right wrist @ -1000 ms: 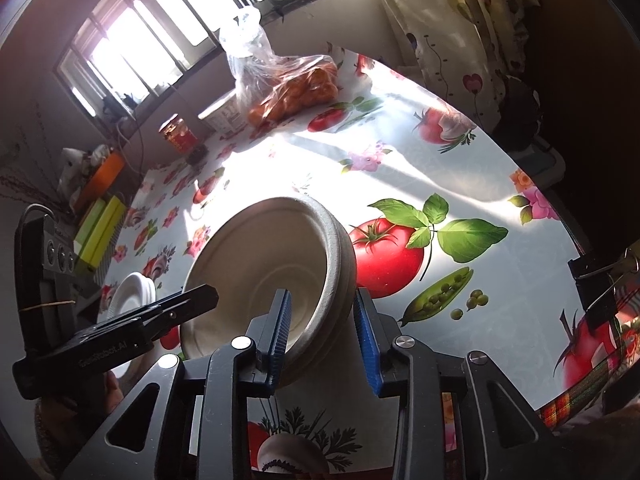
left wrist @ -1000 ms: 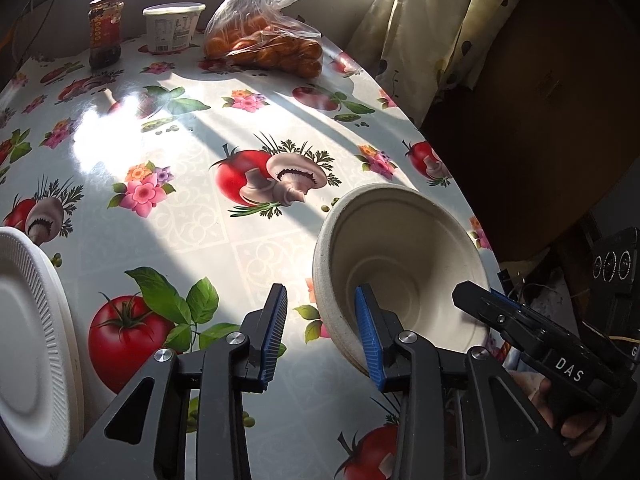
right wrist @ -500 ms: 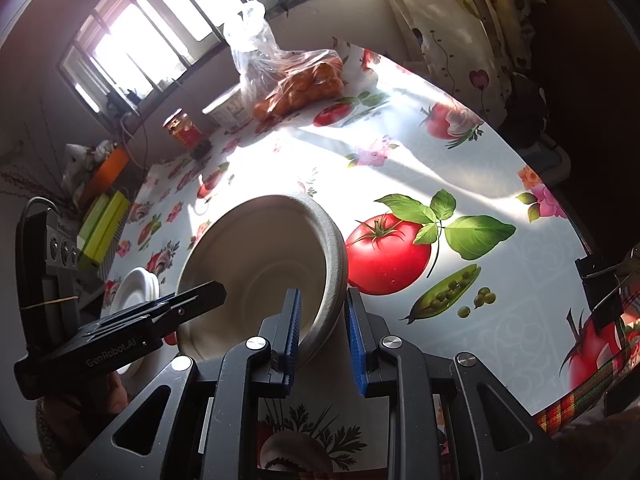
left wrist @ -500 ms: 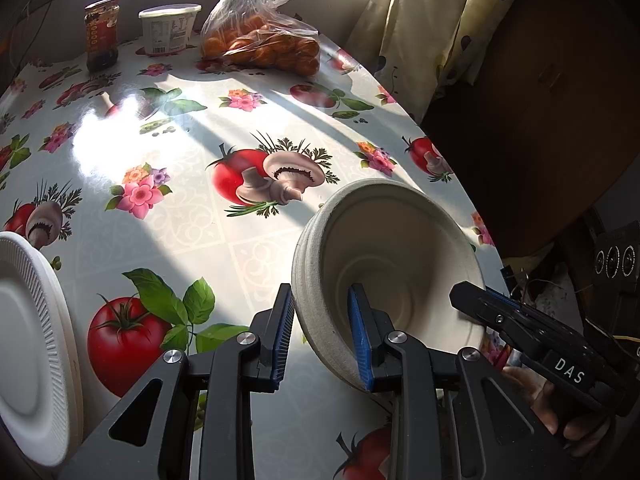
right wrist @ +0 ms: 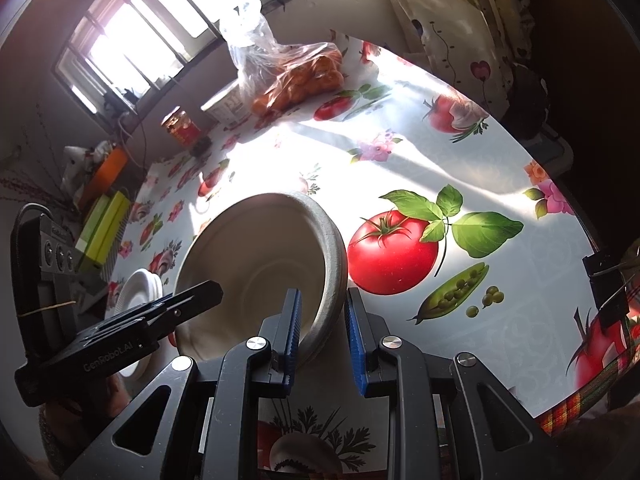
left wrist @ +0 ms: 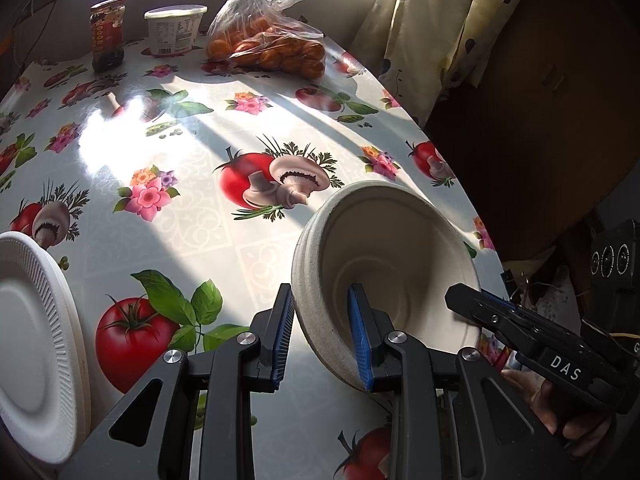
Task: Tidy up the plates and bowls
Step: 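Close both tools on the rim of the nested beige bowl stack, then lift and carry the bowl stack with both tools toward the white plates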
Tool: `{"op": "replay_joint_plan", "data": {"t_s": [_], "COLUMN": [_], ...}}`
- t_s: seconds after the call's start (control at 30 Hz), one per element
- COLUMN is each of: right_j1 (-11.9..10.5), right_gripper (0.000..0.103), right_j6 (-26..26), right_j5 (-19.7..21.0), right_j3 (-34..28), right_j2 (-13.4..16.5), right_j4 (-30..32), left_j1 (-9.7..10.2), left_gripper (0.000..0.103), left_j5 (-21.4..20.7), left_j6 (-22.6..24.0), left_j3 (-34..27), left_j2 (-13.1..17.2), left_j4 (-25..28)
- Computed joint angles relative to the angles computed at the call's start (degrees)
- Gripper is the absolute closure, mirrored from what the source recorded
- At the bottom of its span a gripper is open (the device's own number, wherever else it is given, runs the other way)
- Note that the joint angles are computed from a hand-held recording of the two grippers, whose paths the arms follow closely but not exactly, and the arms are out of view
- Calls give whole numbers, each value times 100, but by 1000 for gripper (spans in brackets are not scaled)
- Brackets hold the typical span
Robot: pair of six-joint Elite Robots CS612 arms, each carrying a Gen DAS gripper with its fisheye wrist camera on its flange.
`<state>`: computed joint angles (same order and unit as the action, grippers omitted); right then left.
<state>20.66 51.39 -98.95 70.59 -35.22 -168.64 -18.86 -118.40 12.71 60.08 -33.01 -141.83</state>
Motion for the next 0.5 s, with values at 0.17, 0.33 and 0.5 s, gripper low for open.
{"op": "replay_joint_plan", "data": {"t_s": [0.17, 0.33, 0.5], "right_j1": [7, 18, 27], "right_gripper": [81, 81, 81], "right_j6": [-79, -190, -327], "right_j5": [39, 82, 191], "right_j3": [-111, -258, -460], "right_j2": [28, 77, 149], "right_j4": [64, 137, 232], "left_j1": [26, 63, 124], "left_gripper": [74, 74, 74], "left_j5": [14, 41, 68], "left_j6": [-103, -234, -389], "left_j3": [11, 8, 11], "left_j2": [-16, -20, -26], "left_j4": [-105, -195, -295]}}
